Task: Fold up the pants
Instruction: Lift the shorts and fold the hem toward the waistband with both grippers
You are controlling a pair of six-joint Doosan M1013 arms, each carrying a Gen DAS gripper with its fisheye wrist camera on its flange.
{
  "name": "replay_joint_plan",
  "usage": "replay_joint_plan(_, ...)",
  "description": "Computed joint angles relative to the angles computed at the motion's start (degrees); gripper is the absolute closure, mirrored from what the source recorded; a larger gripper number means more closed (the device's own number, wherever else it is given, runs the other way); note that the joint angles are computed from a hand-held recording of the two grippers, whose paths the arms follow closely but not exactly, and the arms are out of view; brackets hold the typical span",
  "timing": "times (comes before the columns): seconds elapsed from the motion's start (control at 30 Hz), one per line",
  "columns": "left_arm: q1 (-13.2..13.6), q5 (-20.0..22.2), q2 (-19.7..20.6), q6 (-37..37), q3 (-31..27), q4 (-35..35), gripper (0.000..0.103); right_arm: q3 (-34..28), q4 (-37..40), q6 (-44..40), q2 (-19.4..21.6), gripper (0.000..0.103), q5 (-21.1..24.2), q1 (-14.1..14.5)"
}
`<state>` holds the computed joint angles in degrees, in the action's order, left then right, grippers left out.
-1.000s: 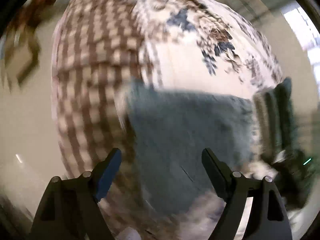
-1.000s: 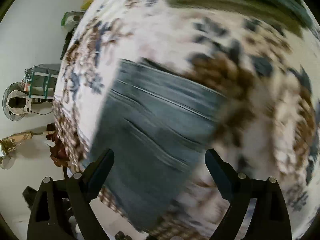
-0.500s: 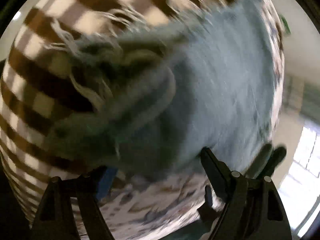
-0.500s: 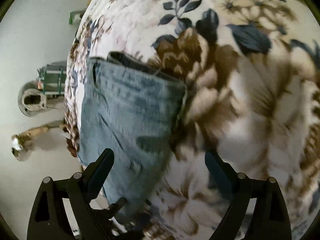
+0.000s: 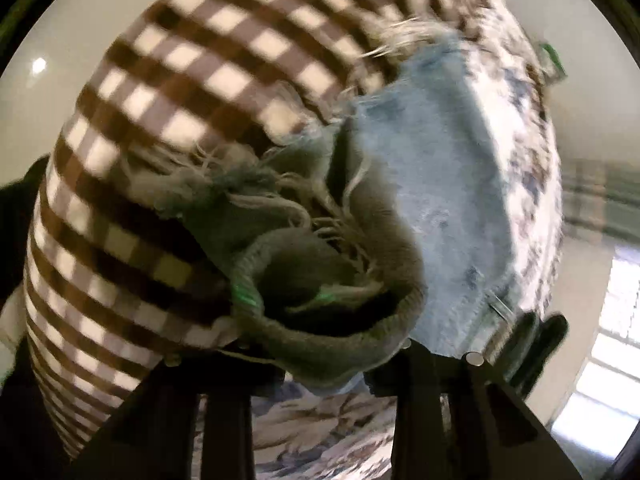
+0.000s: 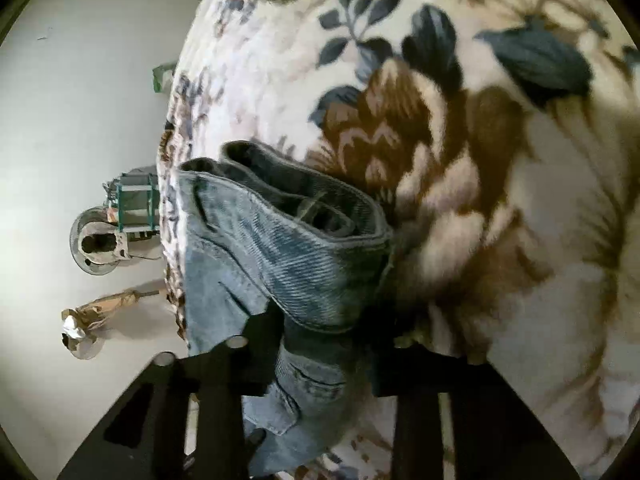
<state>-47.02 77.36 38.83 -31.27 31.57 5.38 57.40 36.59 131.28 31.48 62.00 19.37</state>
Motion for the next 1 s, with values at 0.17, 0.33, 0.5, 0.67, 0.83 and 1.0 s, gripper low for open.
replay_joint_plan(0.17,0.28,-1.99,-2.34,9.28,1.72,-0.72,0.077,3.23,0.7,0.23,-3.67,0.078,-1.29,0.57)
replay_joint_plan(0.33,0.86,-7.76,-6.96,19.03,10.96,-1.95,0.073,6.47,1.31,-0.21,-6.27,0.079,1.15,1.23)
replay_joint_plan(0.5,0.44,-21.61,-11.24,10.96,24.05,-1.25,0.059,10.28,4.11,-1.78,-6.42,0.056,0.16,0.94)
replay_joint_plan(0.67,-0.28,-24.27,-10.84,2.51,25.33,4.73,0.045,12.51,7.84,-3.82,-6.3,0.04,-6.46,0.99)
replay_joint_plan(0.83,-0.85,-16.69,-8.07,0.5,19.36,7.98,0.068,11.02,5.5,-0.14,-5.16,0.043,-8.48,1.69)
replay_joint_plan(1.0,-0.41,-8.56,-5.22,7.46,10.84,8.08,0.079,8.18,0.17,4.44,-4.91,0.07,-7.29,2.61)
